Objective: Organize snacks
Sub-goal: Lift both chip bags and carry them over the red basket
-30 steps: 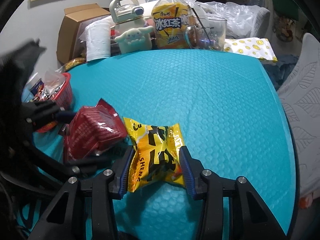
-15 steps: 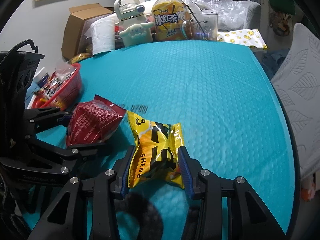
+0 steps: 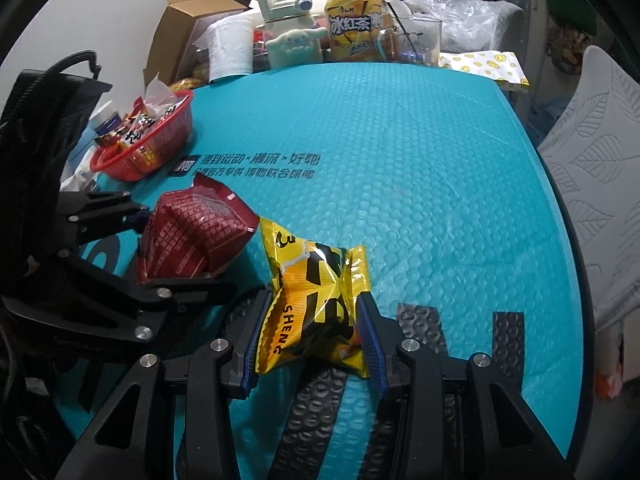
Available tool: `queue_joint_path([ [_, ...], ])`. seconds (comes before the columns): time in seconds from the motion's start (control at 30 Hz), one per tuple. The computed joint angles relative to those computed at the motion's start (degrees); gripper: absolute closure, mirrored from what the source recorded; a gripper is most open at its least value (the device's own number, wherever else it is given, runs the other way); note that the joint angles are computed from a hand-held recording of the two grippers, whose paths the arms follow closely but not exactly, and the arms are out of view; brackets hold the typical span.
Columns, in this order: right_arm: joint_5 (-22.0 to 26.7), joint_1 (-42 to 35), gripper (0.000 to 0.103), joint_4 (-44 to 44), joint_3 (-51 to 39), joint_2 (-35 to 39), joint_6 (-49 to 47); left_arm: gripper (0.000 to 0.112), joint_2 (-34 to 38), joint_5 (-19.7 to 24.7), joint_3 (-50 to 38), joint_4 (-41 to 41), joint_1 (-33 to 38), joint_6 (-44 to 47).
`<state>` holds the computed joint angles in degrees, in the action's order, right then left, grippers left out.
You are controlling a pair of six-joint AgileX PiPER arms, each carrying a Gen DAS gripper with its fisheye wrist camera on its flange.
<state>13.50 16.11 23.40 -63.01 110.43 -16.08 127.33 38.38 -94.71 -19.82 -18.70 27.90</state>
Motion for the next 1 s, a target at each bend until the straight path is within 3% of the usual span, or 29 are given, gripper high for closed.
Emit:
queue_joint_path([
  [0.17,0.30,-1.14,0.047,6.30,-0.68,0.96,-4.94,0.040,0.68,-2.49,0.20,-3.61,0.33,4.73],
  [0.53,-1.96,-0.70,0.047,3.41,-0.78,2.03,-2.12,0.034,1.46,-5.74,-0.01,-1.13,-0.56,3.48],
  [0.6,-2.64,-0.21,0.051,-2.32,-0.81,2.12,3.58,0.034,0.93,-7.30,1.51,-3.20,-0.29,5.11],
  [0.73,-4.17,0.09,0.056,-7.26,-0.08,1.80,8.85,0.051,0.06,-9.22,3.20,-3.42,-0.27,4.47],
  [0.8,-4.52,-0.47,0.065,-4.59,0.33,1.47,6.82,0.055,-0.11,-9.16,3.33,-3.74,-0.10,4.25],
  [0.87,-4.75,-1.24,0.069,3.46,0.97,0.89,-0.65,0.056,-0.15,-8.28,3.17,-4.94,0.11,4.97],
  [1.0,-5.33,-1.73,0.070,6.11,1.96,0.31,-2.91,0.056,-0.51,-6.49,3.10,-7.05,0.20,6.01],
])
